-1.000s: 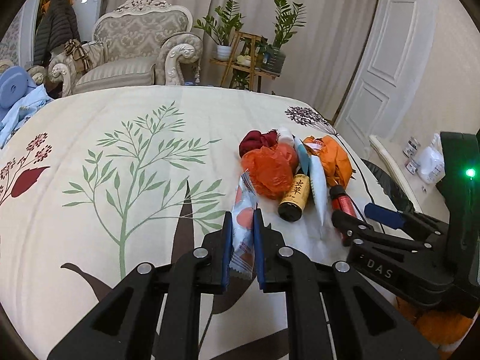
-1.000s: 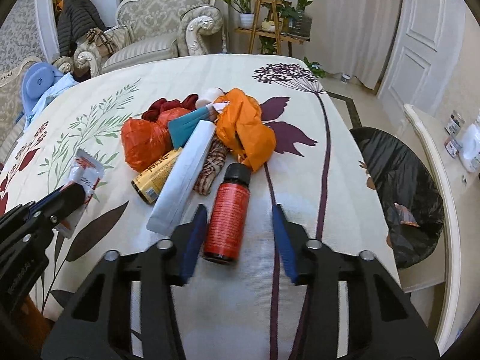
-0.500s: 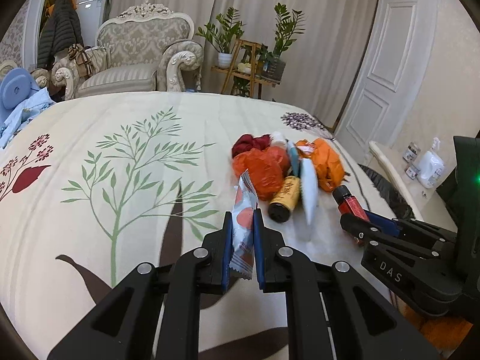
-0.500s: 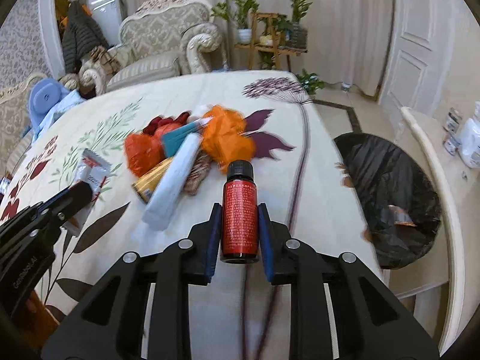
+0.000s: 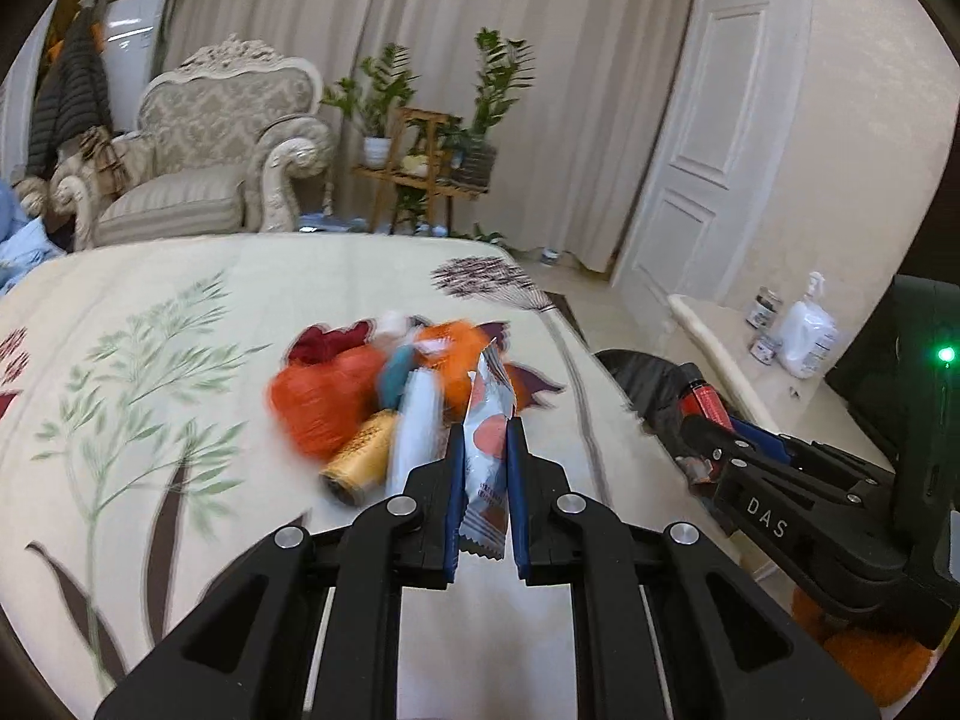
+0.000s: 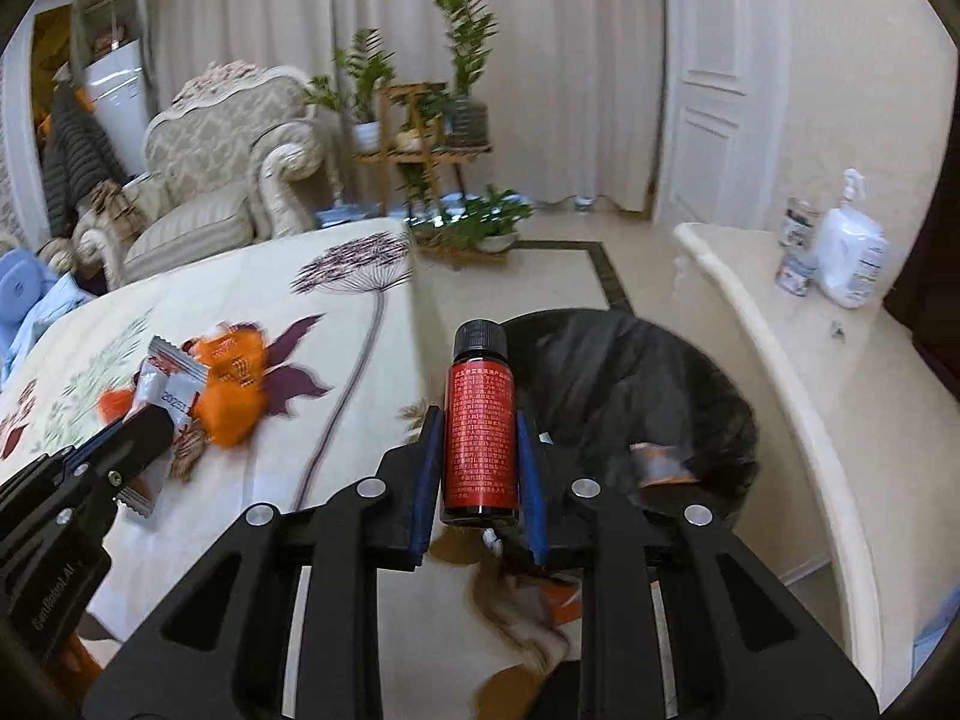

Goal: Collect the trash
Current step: 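Carry the red bottle and tube over the black bin with both tools, then open both tools to drop the bottle and tube into the bin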

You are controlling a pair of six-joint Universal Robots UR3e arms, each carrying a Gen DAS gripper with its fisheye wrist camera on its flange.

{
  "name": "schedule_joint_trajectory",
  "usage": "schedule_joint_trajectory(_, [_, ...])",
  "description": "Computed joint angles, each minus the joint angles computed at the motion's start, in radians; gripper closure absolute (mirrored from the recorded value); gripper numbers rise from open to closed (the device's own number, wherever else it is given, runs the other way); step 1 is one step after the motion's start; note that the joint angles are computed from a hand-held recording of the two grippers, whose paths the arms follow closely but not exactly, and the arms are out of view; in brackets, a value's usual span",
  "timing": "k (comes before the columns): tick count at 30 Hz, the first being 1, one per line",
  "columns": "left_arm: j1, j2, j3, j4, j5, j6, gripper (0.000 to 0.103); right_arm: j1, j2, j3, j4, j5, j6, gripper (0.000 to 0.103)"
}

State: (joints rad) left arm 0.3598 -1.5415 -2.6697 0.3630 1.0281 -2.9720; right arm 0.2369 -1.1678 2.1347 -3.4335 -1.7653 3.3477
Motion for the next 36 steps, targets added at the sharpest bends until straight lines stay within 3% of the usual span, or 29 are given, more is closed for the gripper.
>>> schedule_joint_trajectory(4, [-0.186,-0.16,0.147,0.074,0.12,-0.092,0.089,-0.088,0.006,0.021,-0.038,0.041,-0.028,0.08])
schedule_joint_trajectory(14, [-0.438,-0.404,0.501,-0.02,0.284,-0.17,0.089,-0.226,0.085,-0.018,-0.07,0.112,-0.063,0.08])
schedule_joint_trajectory(36, [-0.602,-0.656,0.976,-0.31,0.4,-0.199,0.089,-0.316,0.199,-0.15,-0.035,0.119,-0.066,0.08])
